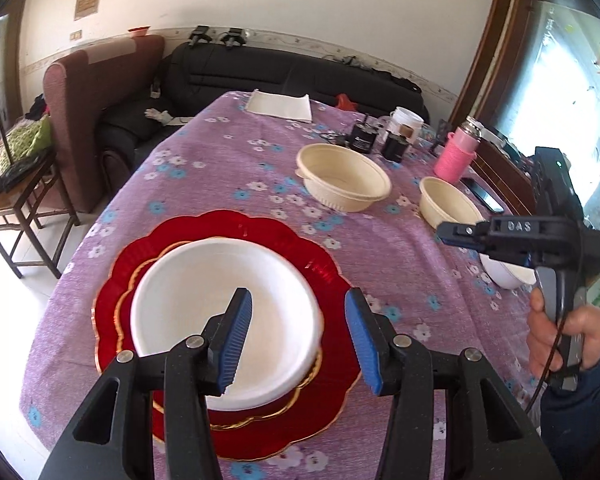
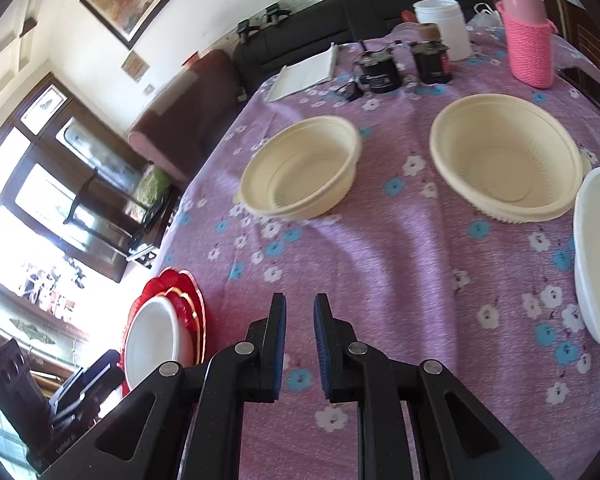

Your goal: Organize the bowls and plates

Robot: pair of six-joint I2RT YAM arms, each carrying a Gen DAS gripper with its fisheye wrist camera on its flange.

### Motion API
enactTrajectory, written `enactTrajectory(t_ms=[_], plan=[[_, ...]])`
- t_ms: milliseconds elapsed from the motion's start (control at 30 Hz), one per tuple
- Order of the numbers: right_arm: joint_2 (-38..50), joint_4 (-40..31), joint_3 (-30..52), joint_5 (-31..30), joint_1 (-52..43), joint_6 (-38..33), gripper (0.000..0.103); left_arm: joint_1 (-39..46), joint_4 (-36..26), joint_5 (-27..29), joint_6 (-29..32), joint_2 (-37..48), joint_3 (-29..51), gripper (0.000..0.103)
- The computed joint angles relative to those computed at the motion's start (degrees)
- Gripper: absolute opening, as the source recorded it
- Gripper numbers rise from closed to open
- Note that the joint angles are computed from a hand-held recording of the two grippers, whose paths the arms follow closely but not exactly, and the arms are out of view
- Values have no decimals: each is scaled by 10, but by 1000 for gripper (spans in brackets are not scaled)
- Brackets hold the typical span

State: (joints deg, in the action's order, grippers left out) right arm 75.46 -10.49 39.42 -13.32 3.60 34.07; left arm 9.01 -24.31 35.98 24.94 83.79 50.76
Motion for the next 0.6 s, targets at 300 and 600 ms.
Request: enactTrajectory(t_ms=[300,600], plan=[[143,-16,153,-14,15,-9,21,-11,-5,-2,3,5,-3,48],[405,-188,462,-8,6,-42,26,22,-29,10,26,16,15,48]])
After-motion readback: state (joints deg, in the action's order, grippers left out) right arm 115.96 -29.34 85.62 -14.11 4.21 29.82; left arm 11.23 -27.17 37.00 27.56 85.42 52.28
